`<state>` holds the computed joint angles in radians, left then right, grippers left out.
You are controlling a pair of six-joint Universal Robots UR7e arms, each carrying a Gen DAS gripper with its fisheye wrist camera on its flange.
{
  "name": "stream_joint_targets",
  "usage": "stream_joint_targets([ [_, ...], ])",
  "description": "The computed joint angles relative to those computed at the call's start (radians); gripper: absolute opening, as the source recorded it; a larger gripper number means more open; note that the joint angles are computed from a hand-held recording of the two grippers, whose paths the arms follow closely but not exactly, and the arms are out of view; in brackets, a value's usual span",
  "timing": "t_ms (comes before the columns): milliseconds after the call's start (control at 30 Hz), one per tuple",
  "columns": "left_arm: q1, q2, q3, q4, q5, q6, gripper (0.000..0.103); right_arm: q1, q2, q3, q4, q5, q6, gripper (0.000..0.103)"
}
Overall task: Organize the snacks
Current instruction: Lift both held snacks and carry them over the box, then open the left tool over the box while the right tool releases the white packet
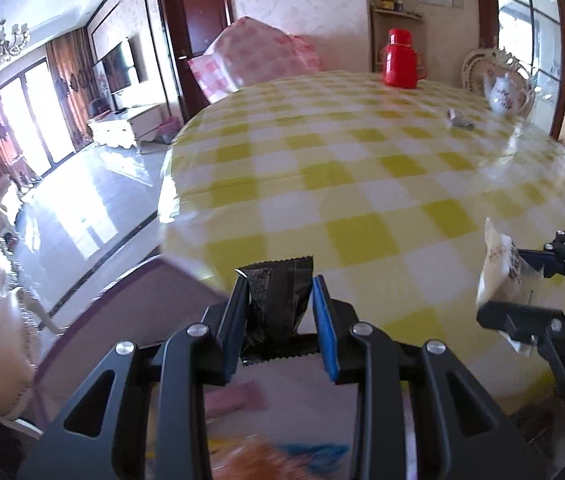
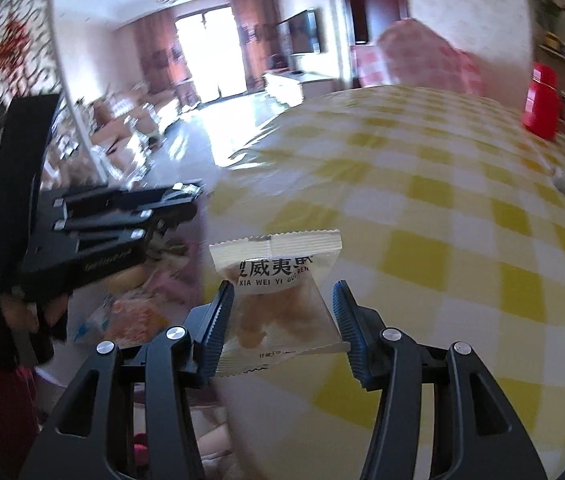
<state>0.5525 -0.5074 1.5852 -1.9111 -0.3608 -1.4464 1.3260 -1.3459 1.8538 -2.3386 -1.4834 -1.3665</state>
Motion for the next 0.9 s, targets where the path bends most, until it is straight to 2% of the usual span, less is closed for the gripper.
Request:
stream_joint_targets([
  [100,-0.013,-0.059,0.039,0.157,-0.017,-0.154,0.033,0.017,-0.027,0.057,0.007,-0.014,-0.056,0.051],
  [233,-0.02,-0.128,0.096,0.279,-0.058,-0.294,0.033,0.035,-0.058,0.125,0.016,-0.034,-0.122,0.051],
  [333,-0.02,-0.16,0.131,0.311,-0.087,-0.343,0.033,0.052,-0.074,0.171,0.012,-0.056,-0.154,0.051],
  [467,-0.019,-0.19,0.162,0.325,-0.123,-0.362,0.033,0.076,-0.085,0.195,0.076,-0.065,-0.191,0.051],
  [500,-0.018,-0.193,0.162,0.346,-0.131,-0.381,0.036,0.079,-0.089,0.197,0.111,-0.062,-0.198,0.053],
  [567,-0.018,-0.194,0.137,0.466,-0.155,-0.488,0.061,0.083,-0.093,0.185,0.214,-0.047,-0.214,0.054],
  [600,-0.019,-0.188,0.116,0.544,-0.164,-0.556,0.082,0.08,-0.099,0.181,0.257,-0.035,-0.23,0.063],
  [633,-0.021,-0.177,0.089,0.632,-0.171,-0.633,0.088,0.072,-0.11,0.182,0.275,-0.015,-0.249,0.073],
  [667,-0.023,-0.171,0.071,0.685,-0.174,-0.683,0.089,0.061,-0.121,0.18,0.286,0.008,-0.273,0.075],
  [767,-0.027,-0.169,0.067,0.693,-0.157,-0.694,0.096,0.041,-0.133,0.166,0.257,0.044,-0.293,0.077],
  [900,-0.023,-0.126,0.009,0.749,-0.133,-0.711,0.096,0.021,-0.083,0.062,0.228,0.068,-0.177,0.077],
])
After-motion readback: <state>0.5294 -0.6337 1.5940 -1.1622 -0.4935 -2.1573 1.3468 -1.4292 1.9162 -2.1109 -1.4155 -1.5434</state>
